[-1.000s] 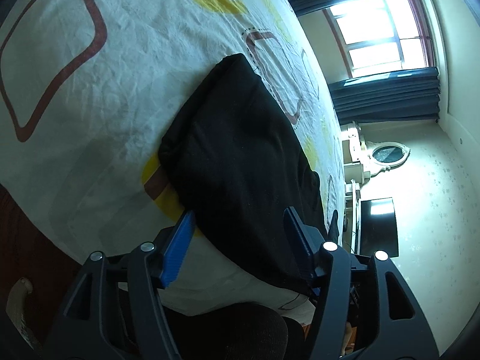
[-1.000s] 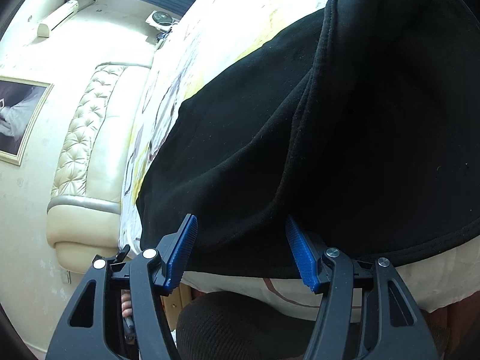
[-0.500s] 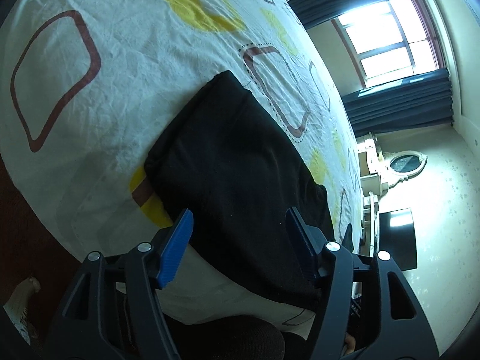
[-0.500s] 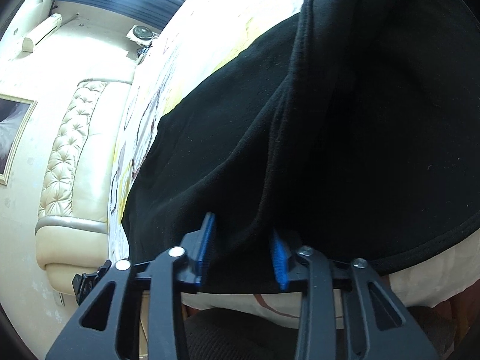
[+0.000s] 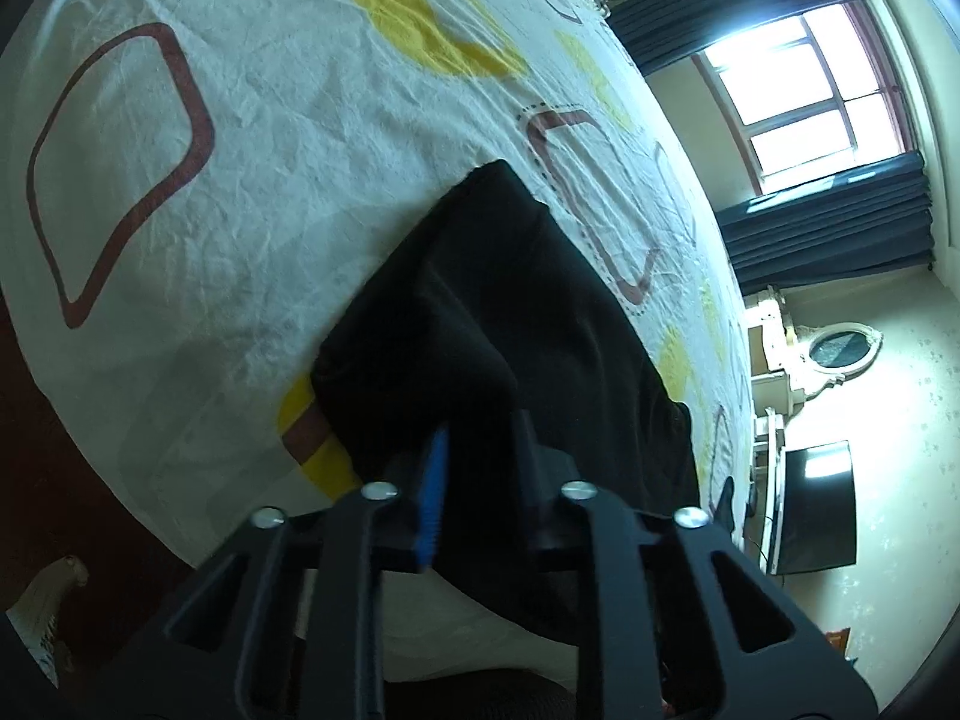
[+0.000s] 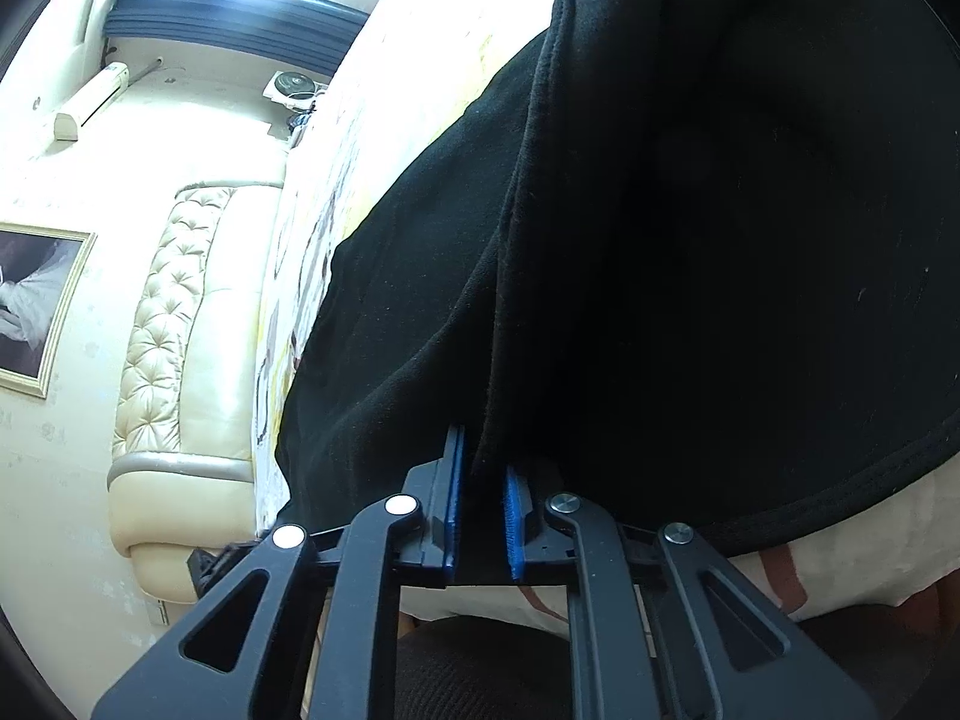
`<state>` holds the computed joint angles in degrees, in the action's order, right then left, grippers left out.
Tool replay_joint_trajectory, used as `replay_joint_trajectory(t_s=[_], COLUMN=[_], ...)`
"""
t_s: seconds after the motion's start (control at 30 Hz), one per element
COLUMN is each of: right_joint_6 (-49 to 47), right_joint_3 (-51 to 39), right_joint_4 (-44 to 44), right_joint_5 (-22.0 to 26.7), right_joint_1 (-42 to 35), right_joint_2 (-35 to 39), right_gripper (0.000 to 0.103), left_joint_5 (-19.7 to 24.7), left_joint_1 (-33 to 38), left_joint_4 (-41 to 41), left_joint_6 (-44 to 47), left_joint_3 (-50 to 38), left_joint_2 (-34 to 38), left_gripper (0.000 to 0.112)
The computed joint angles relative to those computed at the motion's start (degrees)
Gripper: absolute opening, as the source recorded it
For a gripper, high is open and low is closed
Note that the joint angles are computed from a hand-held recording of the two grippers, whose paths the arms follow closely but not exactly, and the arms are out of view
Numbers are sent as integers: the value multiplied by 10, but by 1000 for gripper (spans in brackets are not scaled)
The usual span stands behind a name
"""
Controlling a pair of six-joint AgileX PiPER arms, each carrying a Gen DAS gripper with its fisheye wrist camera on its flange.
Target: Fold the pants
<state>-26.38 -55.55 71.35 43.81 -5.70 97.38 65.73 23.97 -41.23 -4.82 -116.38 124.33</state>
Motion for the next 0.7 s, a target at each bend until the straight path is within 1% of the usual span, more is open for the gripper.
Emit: replay_joint_trajectory(t_s=[0.13, 0.23, 0.33, 0.43, 0.5, 0.53, 0.57, 0.6, 0.63, 0.67, 0.7], right_joint_6=[-14, -22, -27, -44, -63, -95, -119, -121, -106, -82, -53], right_joint_3=[19, 37, 62, 94, 109, 118, 125, 125, 119, 112, 104], right_joint_4=[20, 39, 49, 57, 61, 89, 116, 123, 108, 81, 42], right_joint_5=[-2, 6, 14, 19, 16, 24, 42, 56, 66, 64, 56], right_joint_1=[0, -3, -3, -2, -6, -14, -27, -34, -43, -48, -56], right_joint_2=[-27, -51, -76, -79, -68, -58, -49, -42, -43, -54, -75], right_gripper=[9, 8, 8, 8, 8, 9, 11, 11, 14, 20, 24], left_joint_5=[2, -2, -8, -24, -15, -18, -24, -27, -31, -38, -45], left_joint_1=[0, 0, 9, 20, 26, 25, 26, 28, 29, 30, 30], left_joint_4=[-2, 5, 4, 2, -12, -11, -15, -22, -26, -21, -9], left_joint_6=[-16, -19, -12, 18, 44, 65, 91, 110, 124, 134, 134], left_joint_3=[-8, -13, 8, 53, 60, 62, 71, 80, 89, 102, 107], left_joint_2=[3, -1, -15, -31, -22, -22, -30, -38, -48, -63, -74], left_gripper=[13, 12, 12, 12, 12, 13, 13, 15, 20, 25, 35])
